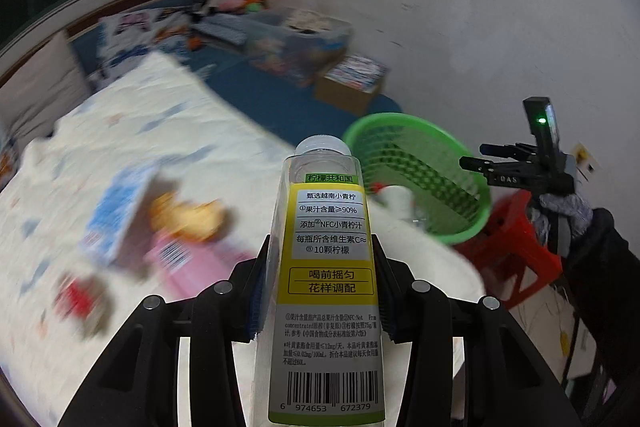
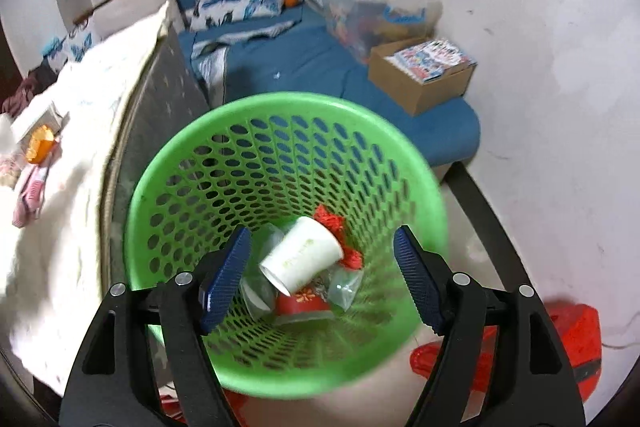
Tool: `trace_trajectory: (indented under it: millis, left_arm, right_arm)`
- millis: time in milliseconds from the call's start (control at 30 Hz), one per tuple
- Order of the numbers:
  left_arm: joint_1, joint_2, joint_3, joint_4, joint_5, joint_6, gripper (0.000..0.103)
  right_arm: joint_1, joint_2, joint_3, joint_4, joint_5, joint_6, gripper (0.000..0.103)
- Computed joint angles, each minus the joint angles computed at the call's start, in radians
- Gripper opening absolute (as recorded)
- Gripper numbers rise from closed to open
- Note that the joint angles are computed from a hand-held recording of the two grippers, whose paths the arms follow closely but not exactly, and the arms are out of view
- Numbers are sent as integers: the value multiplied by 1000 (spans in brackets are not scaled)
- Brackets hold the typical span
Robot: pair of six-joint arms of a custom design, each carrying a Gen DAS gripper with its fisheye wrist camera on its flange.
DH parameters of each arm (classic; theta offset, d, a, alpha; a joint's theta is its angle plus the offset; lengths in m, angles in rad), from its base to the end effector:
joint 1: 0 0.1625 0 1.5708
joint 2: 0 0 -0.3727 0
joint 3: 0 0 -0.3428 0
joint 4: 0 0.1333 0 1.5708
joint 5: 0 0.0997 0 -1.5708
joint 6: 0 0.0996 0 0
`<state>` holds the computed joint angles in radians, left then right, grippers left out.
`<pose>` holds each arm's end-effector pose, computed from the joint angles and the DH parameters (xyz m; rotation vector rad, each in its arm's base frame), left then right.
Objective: Collect trash
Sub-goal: 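Carry the juice bottle to the green basket and drop it with the left gripper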
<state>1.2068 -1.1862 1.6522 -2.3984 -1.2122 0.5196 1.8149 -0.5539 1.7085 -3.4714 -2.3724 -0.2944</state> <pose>-0.0465 -0.5947 0.3020 1.0824 2.4995 -0.4578 0.1991 -0.5438 0.0618 0.2334 -2.2159 0.8365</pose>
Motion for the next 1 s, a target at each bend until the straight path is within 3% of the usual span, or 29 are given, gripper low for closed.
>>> trace_trajectory:
  millis: [400,1000]
  left_arm:
    - [-134,346,-150,97,48,-16,43]
    - [-167,750,-477,344,154,-185,44]
  right_arm:
    - [-3,-108,253,-268,15,39,75]
    - [-18,-144,433,-450,38,133,75]
